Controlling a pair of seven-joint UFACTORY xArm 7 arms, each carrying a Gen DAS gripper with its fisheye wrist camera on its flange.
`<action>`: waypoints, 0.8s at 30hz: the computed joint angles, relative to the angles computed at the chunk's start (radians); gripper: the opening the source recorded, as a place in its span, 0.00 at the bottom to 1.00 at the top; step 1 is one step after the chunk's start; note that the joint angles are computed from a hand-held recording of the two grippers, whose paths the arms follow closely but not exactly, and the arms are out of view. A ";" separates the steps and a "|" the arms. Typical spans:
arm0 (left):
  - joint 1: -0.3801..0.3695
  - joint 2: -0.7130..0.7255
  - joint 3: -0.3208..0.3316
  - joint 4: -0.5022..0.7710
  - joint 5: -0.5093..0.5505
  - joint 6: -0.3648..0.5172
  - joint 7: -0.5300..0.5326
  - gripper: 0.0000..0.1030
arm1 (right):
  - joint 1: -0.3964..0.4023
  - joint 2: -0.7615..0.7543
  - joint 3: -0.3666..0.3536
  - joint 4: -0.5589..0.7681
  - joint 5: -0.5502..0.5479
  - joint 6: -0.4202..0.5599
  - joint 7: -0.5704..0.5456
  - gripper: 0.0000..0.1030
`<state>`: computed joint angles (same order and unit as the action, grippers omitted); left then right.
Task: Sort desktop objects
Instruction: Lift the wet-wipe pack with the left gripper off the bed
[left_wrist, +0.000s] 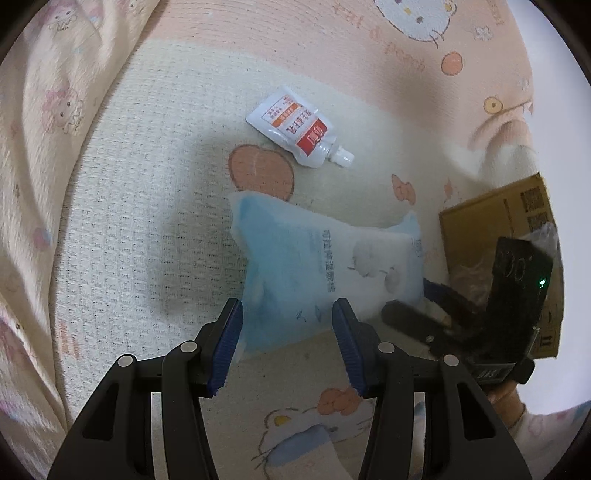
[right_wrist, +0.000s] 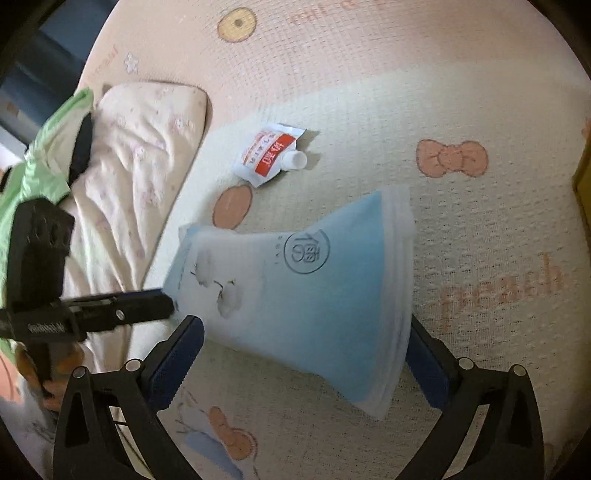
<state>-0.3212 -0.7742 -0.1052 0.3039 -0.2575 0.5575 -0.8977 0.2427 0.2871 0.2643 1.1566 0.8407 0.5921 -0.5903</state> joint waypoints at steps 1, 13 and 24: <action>-0.003 0.004 0.006 -0.001 -0.004 -0.009 0.005 0.53 | 0.015 0.007 -0.004 0.009 -0.025 -0.005 0.033 1.00; -0.011 0.029 0.068 -0.038 -0.069 -0.122 0.031 0.53 | -0.114 0.069 -0.013 0.045 0.390 0.194 -0.013 0.99; -0.157 0.095 0.163 -0.076 -0.244 -0.313 0.091 0.54 | 0.060 0.017 -0.044 0.020 -0.091 -0.011 0.170 0.91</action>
